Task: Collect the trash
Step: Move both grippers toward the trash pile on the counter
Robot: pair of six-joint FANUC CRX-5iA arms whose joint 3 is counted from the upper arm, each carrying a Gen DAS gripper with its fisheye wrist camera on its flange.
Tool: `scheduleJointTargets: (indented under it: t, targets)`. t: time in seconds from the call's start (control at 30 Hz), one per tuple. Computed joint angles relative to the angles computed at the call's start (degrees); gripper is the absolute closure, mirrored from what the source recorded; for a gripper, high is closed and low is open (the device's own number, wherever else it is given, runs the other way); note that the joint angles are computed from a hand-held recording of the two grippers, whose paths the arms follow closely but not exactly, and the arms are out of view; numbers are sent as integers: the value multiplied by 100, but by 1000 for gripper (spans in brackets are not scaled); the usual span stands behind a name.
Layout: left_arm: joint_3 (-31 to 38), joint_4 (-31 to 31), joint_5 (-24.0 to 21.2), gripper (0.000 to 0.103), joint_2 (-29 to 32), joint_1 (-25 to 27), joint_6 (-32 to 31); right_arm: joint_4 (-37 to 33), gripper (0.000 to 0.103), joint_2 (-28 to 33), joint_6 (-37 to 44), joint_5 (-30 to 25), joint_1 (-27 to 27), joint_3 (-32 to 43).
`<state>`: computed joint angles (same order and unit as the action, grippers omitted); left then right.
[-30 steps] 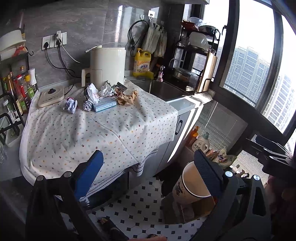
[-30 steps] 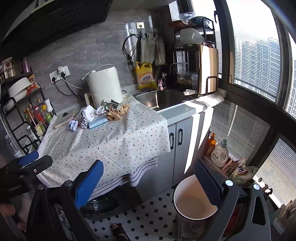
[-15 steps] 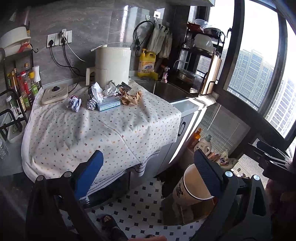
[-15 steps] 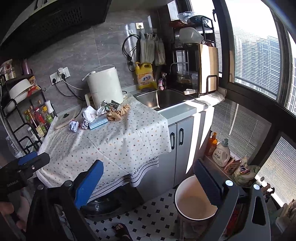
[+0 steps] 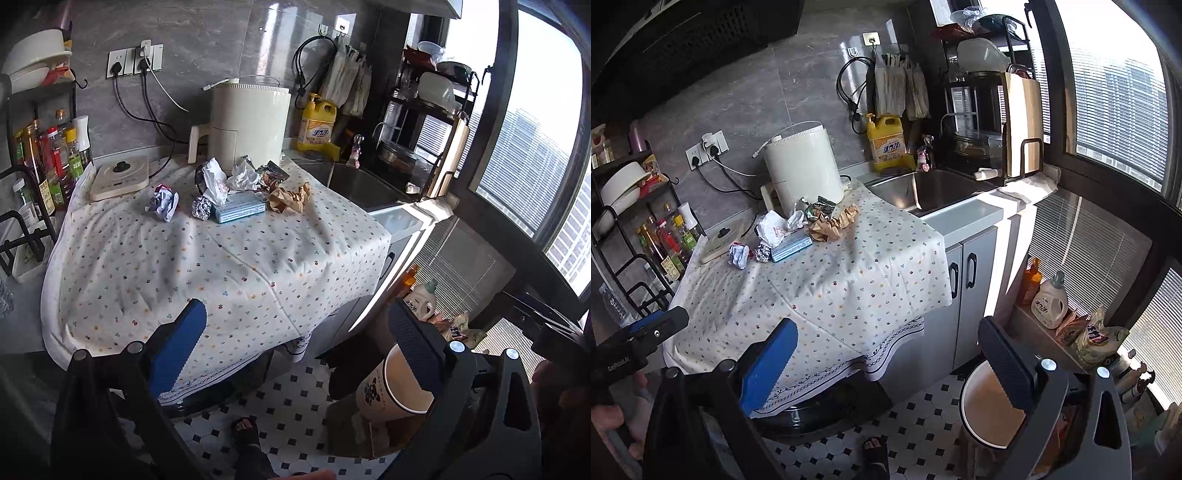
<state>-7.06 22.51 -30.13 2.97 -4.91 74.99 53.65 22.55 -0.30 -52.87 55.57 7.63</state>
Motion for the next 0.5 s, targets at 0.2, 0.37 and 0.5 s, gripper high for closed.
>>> scheduleJointTargets:
  t: [0.2,0.37,0.5]
  targets:
    - [672,235,-68,6,668,255,-182,-145,7,657,601,279,-290,921]
    - [1298,366,-100,6,1230,419,-280,-668,7,1426,1324,270,-526,2185]
    - [1901,249,-206,6,1683,541,-176,-1171,7,2135,1994,235,-704,3418]
